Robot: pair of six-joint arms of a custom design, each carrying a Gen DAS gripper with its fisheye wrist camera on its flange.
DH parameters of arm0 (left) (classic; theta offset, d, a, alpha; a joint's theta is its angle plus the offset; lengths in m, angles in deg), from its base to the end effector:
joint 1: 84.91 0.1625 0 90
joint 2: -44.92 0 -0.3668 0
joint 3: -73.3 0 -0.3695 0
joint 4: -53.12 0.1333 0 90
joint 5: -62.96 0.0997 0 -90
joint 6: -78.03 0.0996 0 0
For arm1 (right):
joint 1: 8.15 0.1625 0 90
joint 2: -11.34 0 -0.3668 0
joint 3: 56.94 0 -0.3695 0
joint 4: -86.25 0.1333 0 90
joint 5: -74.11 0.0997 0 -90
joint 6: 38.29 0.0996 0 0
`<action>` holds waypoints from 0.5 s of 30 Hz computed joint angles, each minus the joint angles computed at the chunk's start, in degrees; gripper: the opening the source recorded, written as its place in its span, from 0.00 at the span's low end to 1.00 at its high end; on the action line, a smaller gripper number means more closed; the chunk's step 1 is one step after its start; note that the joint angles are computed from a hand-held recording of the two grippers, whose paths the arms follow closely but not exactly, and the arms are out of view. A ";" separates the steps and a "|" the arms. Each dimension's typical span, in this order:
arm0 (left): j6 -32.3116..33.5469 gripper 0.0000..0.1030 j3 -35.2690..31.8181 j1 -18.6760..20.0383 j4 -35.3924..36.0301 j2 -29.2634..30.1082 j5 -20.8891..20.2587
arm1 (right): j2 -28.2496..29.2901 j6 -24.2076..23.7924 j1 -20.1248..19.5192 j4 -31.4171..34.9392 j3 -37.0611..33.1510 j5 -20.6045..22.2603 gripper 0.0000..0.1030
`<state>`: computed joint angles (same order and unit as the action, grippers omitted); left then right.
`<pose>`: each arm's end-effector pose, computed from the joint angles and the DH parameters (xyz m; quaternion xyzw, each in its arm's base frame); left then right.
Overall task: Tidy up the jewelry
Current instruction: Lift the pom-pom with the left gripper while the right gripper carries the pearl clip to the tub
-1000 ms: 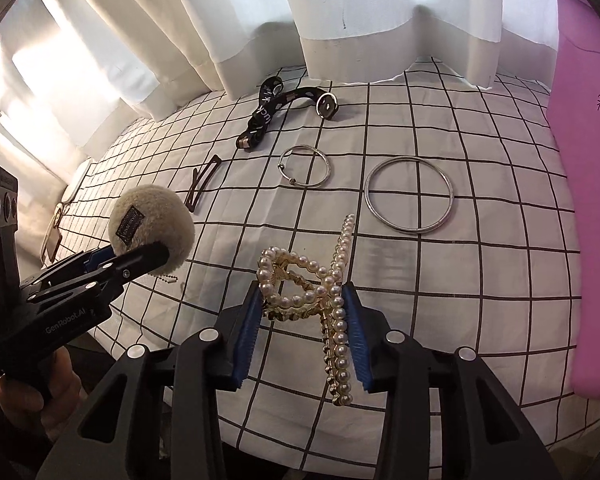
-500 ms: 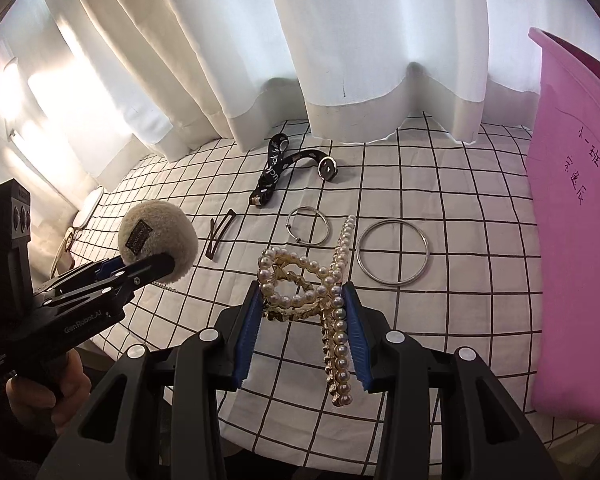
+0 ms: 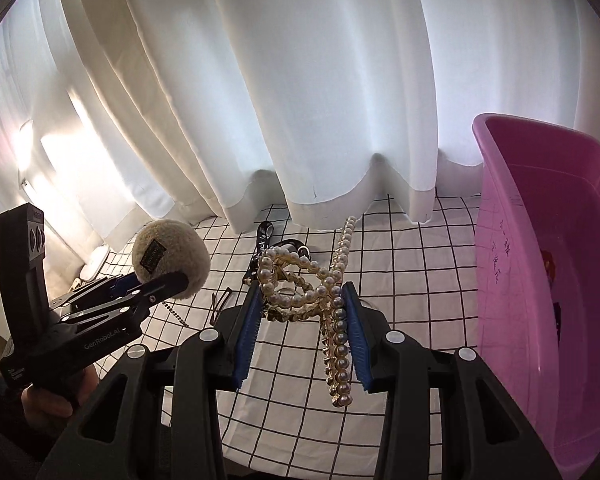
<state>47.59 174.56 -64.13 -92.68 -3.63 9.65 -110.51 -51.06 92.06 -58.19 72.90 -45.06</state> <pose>-0.4650 -0.3827 0.0691 0.3070 0.8978 -0.2569 0.1834 0.1373 -0.2842 0.4351 0.0798 -0.8913 0.3764 0.2399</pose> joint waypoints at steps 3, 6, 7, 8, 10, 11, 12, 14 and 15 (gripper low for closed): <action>2.68 0.37 -2.70 -0.53 -1.55 2.02 -0.84 | -1.66 -0.62 0.31 -0.08 -1.01 -0.79 0.38; 5.45 0.37 -5.69 -1.10 -3.00 4.18 -1.78 | -3.46 -1.35 0.71 -0.23 -2.02 -1.73 0.38; 6.32 0.37 -6.99 -1.25 -3.26 5.06 -2.15 | -4.05 -1.62 0.83 -0.23 -2.42 -2.07 0.38; 7.06 0.37 -8.24 -1.38 -3.46 5.91 -2.58 | -4.61 -1.92 0.98 -0.27 -2.84 -2.49 0.38; 8.28 0.38 -10.98 -1.71 -3.55 7.73 -3.40 | -5.67 -2.48 1.10 -0.57 -3.62 -3.21 0.38; 8.91 0.37 -12.42 -1.85 -3.62 8.75 -3.77 | -6.20 -2.80 1.01 -0.73 -3.97 -3.61 0.38; 9.59 0.37 -14.00 -2.02 -3.64 9.89 -4.10 | -6.55 -3.09 1.01 -1.03 -4.28 -4.20 0.38; 11.07 0.38 -16.88 -2.34 -3.95 12.05 -4.90 | -7.88 -3.84 0.07 -1.03 -4.93 -4.55 0.38; 11.79 0.38 -18.32 -2.52 -4.18 13.18 -5.42 | -8.47 -4.14 -0.53 -1.19 -5.13 -4.55 0.37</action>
<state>59.38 156.24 -66.66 -96.86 9.56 4.23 -118.98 -55.20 91.53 -59.39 67.77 -49.60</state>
